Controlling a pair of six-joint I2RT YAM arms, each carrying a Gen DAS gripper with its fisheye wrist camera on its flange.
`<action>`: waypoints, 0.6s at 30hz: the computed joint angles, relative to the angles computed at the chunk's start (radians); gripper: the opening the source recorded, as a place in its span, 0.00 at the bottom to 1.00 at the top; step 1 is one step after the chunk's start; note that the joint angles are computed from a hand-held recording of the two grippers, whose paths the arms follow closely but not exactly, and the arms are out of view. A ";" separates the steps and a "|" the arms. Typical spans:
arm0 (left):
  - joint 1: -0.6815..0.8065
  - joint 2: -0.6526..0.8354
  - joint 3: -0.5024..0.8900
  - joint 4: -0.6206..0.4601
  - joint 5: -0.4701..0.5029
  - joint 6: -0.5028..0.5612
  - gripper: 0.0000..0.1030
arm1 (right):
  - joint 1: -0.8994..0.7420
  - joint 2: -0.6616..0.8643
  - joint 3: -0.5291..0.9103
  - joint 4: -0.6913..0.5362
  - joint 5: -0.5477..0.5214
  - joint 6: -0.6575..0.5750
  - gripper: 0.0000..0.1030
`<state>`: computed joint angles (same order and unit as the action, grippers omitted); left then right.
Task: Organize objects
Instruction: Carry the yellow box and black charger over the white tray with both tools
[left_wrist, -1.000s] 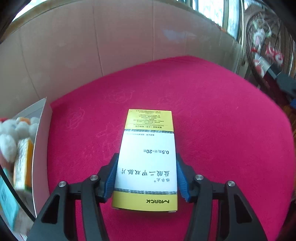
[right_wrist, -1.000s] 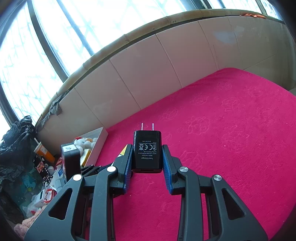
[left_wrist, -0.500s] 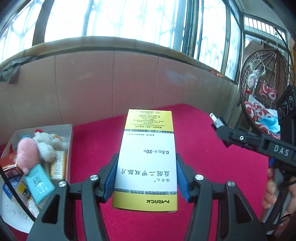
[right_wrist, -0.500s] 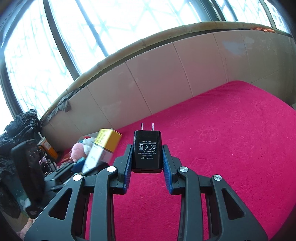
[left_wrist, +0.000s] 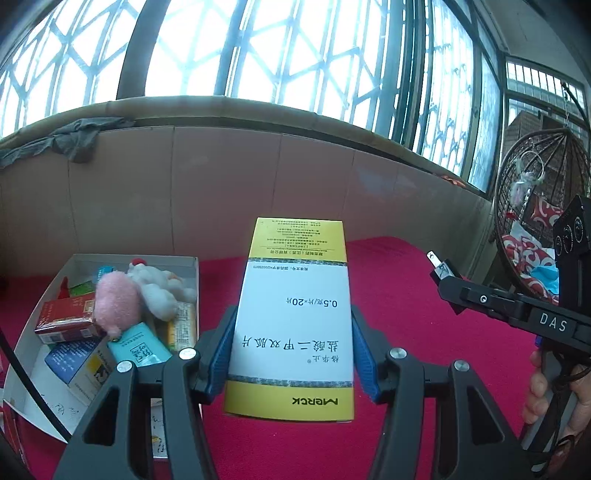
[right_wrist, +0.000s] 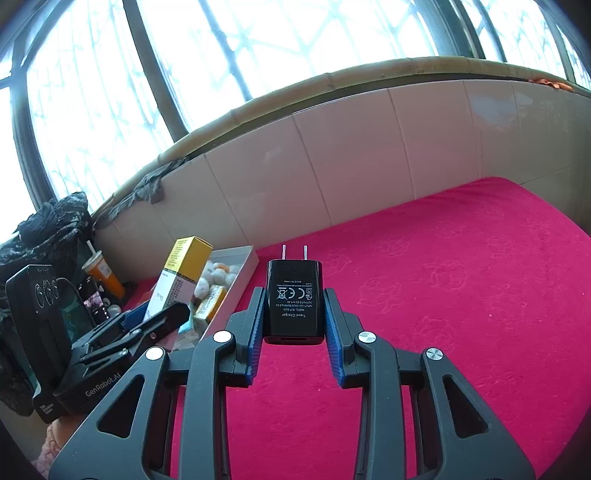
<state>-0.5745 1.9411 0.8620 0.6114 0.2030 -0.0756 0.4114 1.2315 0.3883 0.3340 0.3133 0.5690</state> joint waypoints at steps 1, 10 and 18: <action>0.011 -0.001 -0.004 0.005 0.007 -0.005 0.55 | 0.007 0.004 0.005 -0.003 0.005 -0.001 0.28; 0.096 -0.016 -0.059 0.058 0.050 -0.018 0.55 | 0.084 0.069 0.075 -0.028 0.046 -0.008 0.28; 0.178 -0.028 -0.098 0.094 0.082 -0.029 0.55 | 0.135 0.163 0.165 -0.039 0.057 -0.027 0.28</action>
<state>-0.3970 1.9133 0.7637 0.7057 0.2851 -0.1042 0.5467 1.3942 0.5536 0.2953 0.3700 0.5416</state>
